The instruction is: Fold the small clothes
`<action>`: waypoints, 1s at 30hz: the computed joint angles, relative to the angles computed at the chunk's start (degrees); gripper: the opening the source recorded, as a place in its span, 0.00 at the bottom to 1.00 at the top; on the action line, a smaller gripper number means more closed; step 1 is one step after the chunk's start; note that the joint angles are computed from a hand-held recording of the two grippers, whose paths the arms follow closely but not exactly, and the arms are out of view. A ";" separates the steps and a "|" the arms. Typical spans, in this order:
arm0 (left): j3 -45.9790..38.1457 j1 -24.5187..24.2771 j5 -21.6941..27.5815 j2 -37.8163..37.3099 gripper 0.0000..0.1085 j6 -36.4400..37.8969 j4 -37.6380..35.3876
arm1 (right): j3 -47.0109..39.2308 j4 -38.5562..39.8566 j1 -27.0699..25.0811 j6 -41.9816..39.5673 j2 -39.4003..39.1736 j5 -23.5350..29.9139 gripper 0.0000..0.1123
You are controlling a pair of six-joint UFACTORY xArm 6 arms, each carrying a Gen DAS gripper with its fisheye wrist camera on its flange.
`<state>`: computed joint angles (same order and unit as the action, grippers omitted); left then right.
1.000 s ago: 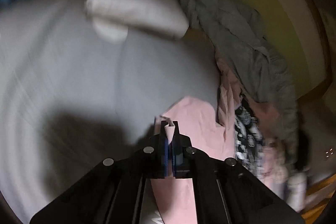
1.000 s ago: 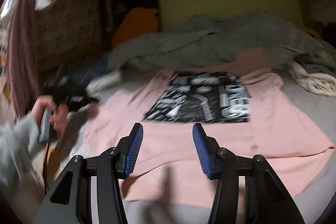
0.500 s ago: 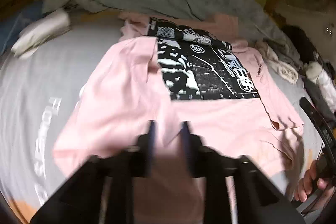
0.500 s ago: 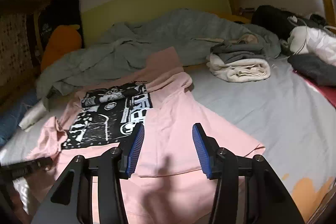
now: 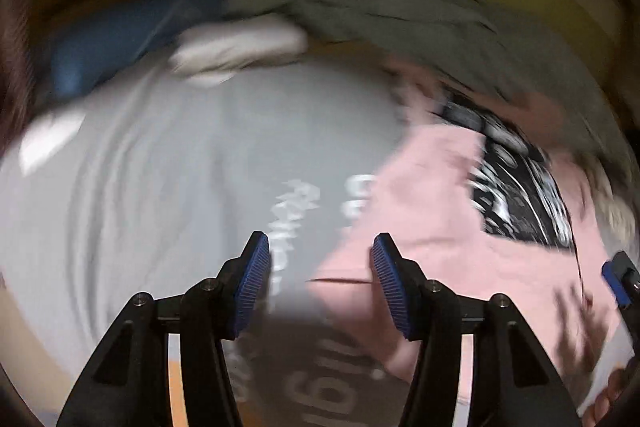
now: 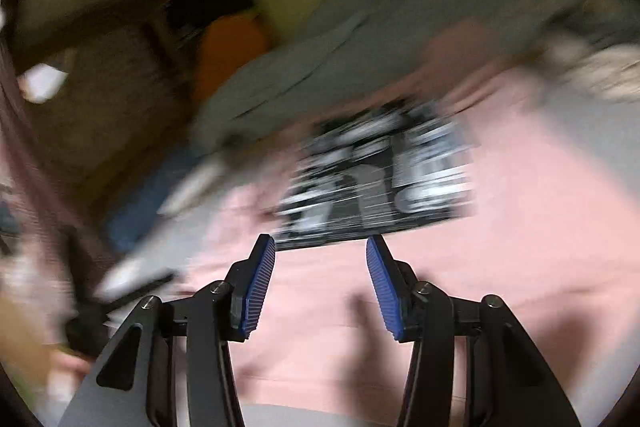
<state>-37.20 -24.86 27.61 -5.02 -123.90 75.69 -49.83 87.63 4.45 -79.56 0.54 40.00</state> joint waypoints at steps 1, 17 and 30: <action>1.08 1.59 -2.85 -0.48 0.49 -4.77 3.25 | -3.68 -2.65 0.09 4.35 2.64 4.94 0.45; -1.90 -1.99 3.10 4.63 0.51 9.64 -11.35 | -42.38 -12.10 8.99 49.00 37.42 15.82 0.54; -1.79 -1.42 1.71 4.35 0.54 8.70 -11.74 | -52.86 -18.62 10.18 62.12 45.11 22.65 0.59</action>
<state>-38.99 -26.28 29.32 -0.67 -115.20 63.94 -102.69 69.01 14.63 -17.44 45.65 62.65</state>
